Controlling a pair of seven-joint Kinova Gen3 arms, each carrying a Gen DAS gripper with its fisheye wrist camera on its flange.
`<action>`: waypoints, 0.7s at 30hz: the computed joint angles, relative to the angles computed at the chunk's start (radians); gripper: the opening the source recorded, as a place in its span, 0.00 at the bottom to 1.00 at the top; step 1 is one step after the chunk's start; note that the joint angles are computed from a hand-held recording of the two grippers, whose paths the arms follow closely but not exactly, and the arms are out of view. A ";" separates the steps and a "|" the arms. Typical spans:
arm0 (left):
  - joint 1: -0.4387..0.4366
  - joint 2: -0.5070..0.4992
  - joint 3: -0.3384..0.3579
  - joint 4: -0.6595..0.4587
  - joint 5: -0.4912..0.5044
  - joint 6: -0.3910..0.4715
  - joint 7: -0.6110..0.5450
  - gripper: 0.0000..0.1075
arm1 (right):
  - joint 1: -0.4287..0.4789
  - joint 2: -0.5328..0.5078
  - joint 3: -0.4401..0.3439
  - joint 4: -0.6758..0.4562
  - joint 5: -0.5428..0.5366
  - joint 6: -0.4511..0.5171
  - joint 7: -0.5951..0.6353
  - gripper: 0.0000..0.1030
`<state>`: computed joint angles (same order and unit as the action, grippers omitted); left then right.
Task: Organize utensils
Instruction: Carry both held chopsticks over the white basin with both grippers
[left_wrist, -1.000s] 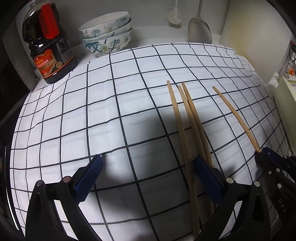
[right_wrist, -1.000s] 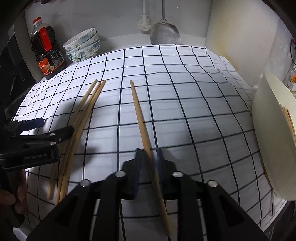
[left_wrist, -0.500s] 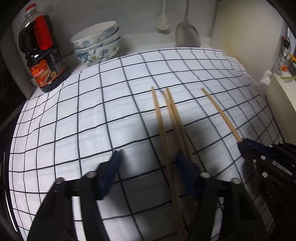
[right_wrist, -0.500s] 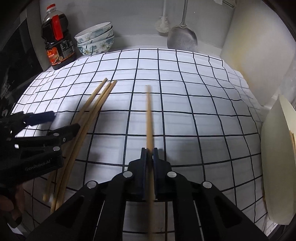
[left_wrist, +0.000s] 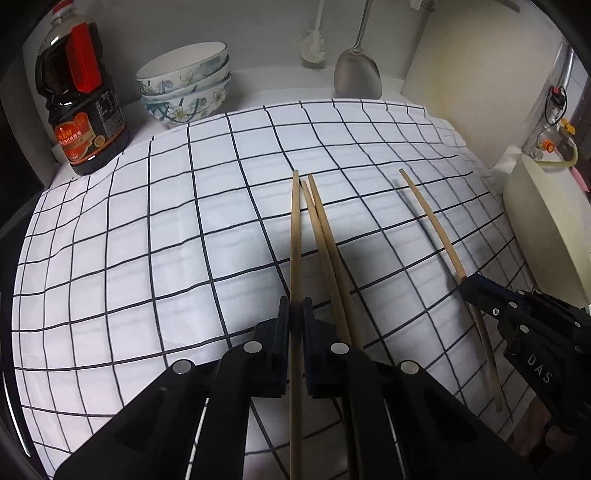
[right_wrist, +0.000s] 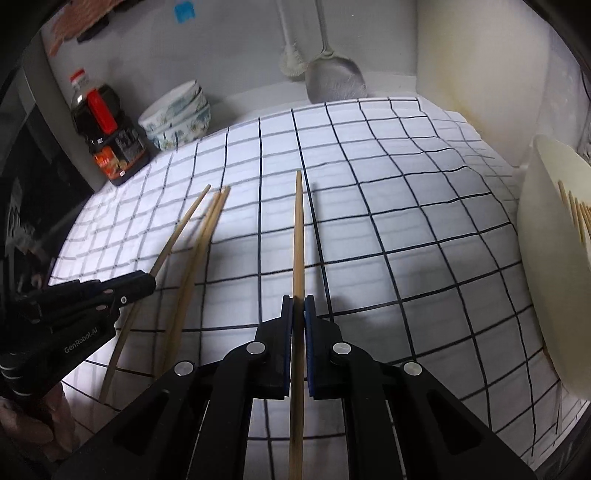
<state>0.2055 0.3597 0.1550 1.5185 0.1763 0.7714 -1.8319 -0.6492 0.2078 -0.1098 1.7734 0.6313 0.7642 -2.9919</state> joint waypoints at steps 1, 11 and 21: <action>-0.003 -0.006 0.002 -0.005 0.003 0.011 -0.002 0.07 | -0.002 -0.012 0.000 0.002 0.003 0.002 -0.003 0.06; 0.022 -0.072 0.043 -0.086 0.081 0.070 -0.043 0.07 | 0.033 -0.169 -0.067 0.032 0.060 0.134 -0.051 0.06; 0.168 -0.040 0.095 -0.219 0.110 0.095 -0.038 0.07 | 0.173 -0.389 -0.167 0.109 0.074 0.334 -0.079 0.06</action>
